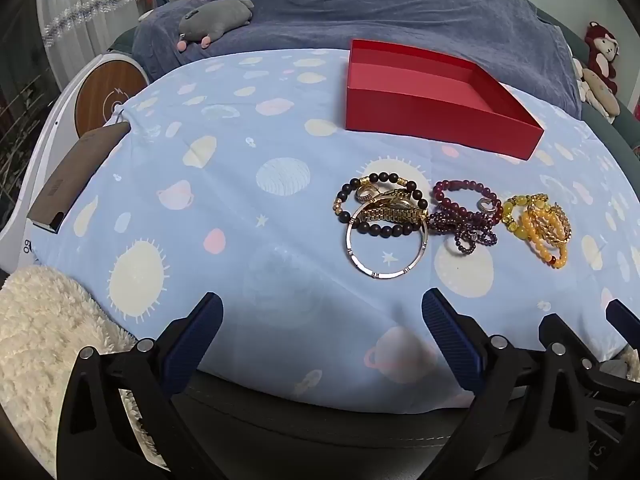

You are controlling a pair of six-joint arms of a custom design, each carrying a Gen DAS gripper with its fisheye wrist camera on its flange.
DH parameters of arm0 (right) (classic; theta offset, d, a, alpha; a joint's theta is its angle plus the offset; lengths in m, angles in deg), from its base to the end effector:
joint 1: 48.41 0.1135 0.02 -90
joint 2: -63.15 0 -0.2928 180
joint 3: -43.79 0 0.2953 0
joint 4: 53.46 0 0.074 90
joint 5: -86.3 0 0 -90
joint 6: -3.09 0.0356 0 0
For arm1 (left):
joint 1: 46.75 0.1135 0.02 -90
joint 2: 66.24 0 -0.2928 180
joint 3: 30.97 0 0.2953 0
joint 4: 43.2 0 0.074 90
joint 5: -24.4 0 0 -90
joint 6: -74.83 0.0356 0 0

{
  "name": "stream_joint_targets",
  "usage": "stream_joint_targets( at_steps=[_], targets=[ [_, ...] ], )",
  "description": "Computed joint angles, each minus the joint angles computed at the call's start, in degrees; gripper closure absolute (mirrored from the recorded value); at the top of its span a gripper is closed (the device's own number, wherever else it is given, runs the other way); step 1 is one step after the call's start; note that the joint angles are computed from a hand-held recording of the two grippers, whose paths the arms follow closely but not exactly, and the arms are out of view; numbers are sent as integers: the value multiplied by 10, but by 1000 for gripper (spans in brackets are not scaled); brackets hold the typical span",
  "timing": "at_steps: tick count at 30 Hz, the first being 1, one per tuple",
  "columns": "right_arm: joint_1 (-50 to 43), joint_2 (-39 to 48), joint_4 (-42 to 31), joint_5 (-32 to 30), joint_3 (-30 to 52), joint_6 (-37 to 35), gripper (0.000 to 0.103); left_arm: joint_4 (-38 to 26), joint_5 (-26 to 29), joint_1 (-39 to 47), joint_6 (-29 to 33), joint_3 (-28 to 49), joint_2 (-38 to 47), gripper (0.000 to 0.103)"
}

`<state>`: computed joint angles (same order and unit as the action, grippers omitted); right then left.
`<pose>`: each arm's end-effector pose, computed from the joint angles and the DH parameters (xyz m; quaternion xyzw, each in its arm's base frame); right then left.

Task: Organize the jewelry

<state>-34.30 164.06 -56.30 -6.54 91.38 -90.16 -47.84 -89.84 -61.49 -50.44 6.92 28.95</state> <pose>0.3030 0.0780 0.0732 -0.1515 0.9444 0.0511 0.2874 0.2514 -0.0510 0.0627 -0.2191 0.9243 0.0844 0.3009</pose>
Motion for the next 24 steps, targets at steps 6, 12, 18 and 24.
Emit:
stream_joint_targets(
  at_steps=[6, 12, 18, 24],
  targets=[
    [-2, -4, -3, -5, -1, -1, 7, -15, -21, -22, -7, 2, -19, 8],
    [0, -2, 0, -2, -3, 3, 7, -14, -2, -13, 3, -2, -21, 8],
    [-6, -6, -7, -7, 0, -1, 7, 7, 6, -5, 11, -8, -15, 8],
    [-11, -8, -9, -8, 1, -4, 7, 15, 7, -4, 15, -13, -18, 8]
  ],
)
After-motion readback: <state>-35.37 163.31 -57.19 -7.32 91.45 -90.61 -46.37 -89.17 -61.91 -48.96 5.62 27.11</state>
